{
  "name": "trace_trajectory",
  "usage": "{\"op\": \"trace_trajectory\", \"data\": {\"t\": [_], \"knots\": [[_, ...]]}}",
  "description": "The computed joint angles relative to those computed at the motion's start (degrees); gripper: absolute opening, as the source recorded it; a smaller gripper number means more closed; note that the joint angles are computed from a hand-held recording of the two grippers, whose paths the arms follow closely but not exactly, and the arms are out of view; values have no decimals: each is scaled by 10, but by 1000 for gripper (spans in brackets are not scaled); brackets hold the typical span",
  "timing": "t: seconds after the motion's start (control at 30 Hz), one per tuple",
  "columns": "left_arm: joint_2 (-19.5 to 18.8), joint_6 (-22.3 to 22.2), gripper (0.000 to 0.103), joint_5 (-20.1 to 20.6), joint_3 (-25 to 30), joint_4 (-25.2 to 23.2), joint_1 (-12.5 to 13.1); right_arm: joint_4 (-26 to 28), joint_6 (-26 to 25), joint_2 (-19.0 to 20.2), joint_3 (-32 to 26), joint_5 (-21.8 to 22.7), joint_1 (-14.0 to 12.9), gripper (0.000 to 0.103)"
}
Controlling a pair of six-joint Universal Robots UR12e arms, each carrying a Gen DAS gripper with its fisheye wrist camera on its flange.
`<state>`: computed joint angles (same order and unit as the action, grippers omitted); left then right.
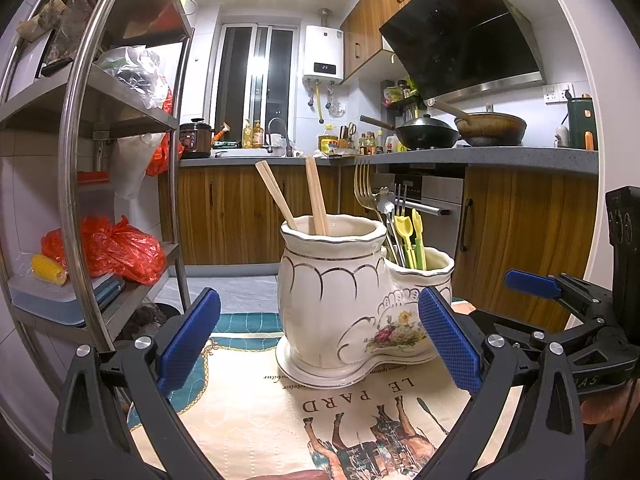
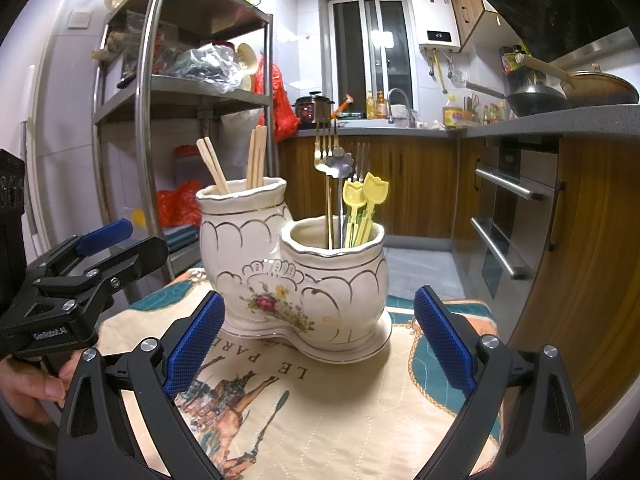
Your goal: Organize utensils
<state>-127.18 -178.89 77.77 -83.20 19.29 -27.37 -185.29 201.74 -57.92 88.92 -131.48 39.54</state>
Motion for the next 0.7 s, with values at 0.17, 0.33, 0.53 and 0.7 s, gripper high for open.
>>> {"op": "trace_trajectory", "data": {"t": [0.17, 0.33, 0.53, 0.7], "knots": [[0, 0, 98, 0, 0, 0, 0, 0, -1, 0, 0, 0, 0, 95], [0, 1, 98, -1, 0, -1, 0, 1, 0, 0, 0, 0, 0, 95], [0, 3, 98, -3, 0, -4, 0, 0, -1, 0, 0, 0, 0, 95], [0, 3, 98, -2, 1, -5, 0, 1, -1, 0, 0, 0, 0, 95]]}}
